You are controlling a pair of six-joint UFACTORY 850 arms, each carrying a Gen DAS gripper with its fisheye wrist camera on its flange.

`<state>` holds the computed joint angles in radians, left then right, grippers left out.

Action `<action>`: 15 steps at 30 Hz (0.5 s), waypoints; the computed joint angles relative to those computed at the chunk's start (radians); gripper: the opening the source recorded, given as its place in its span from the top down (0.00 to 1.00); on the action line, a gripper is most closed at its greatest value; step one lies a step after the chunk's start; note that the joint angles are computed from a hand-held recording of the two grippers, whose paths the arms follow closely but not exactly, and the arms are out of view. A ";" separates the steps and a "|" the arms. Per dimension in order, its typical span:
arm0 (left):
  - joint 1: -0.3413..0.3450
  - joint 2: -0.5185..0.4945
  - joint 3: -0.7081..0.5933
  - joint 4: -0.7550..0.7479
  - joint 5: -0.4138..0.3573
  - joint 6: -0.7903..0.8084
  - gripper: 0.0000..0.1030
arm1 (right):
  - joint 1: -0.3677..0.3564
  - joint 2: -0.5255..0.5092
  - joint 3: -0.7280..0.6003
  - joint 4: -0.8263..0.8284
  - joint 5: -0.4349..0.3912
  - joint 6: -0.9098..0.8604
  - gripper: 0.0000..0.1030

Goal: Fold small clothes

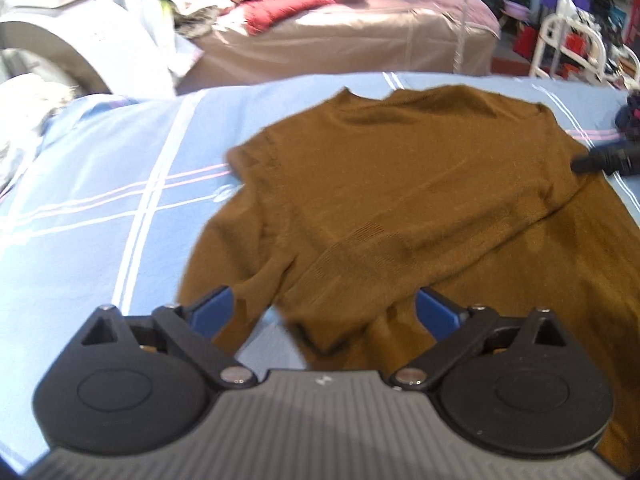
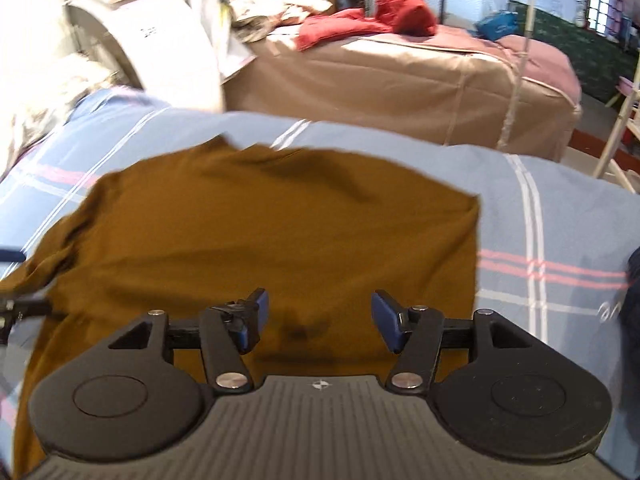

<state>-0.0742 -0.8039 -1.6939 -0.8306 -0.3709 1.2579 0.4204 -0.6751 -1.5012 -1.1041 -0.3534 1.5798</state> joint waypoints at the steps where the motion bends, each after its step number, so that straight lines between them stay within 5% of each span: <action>1: 0.014 0.023 0.036 -0.053 0.009 0.043 0.00 | 0.014 0.006 0.008 0.006 0.012 -0.012 0.07; 9: 0.161 0.142 0.237 -0.071 0.106 -0.055 0.00 | 0.134 -0.030 -0.043 0.110 0.044 -0.209 0.00; 15: 0.264 0.194 0.343 -0.276 0.182 0.027 0.01 | 0.200 -0.105 -0.131 0.217 0.005 -0.370 0.00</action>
<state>0.1894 -0.6099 -1.3508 -1.1061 -0.1884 1.2854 0.6208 -0.7799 -1.6325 -0.8871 -0.3480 1.2093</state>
